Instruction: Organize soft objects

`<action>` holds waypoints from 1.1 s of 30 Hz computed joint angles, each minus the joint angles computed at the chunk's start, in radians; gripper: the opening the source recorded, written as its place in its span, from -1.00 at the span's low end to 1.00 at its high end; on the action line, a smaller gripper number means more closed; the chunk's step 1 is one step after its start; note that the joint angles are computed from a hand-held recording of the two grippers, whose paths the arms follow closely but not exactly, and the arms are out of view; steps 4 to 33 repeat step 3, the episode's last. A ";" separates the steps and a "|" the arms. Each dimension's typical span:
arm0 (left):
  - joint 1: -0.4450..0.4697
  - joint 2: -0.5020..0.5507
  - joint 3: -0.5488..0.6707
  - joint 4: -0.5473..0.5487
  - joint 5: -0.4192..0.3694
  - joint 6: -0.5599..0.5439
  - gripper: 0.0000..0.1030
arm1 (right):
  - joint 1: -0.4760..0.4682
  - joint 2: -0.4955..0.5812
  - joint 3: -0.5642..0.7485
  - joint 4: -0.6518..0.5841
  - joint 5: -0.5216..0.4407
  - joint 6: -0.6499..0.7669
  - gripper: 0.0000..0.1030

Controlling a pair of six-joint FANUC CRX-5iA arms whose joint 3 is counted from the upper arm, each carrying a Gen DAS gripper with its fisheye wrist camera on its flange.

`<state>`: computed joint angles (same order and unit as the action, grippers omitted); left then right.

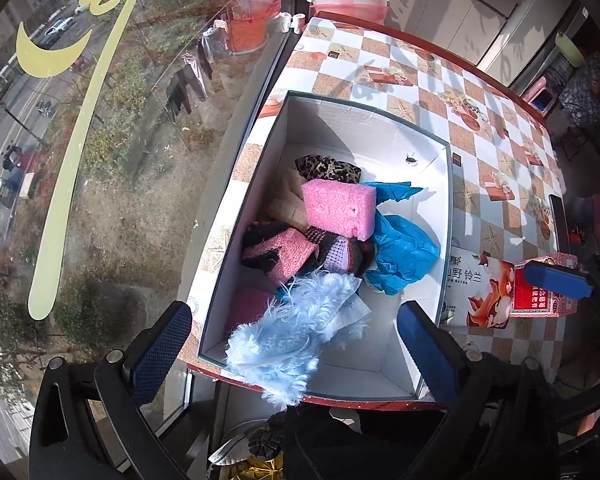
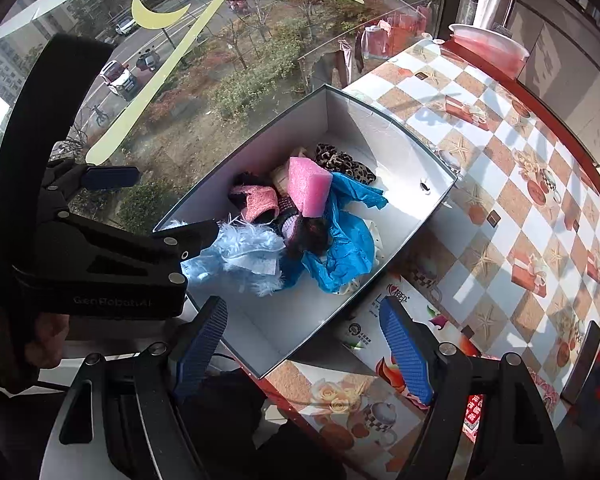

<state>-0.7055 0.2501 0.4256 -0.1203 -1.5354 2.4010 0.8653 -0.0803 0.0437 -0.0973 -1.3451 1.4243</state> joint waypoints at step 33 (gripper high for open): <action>-0.011 0.016 0.028 -0.020 -0.020 -0.001 0.99 | 0.000 -0.004 -0.005 0.005 0.002 -0.012 0.55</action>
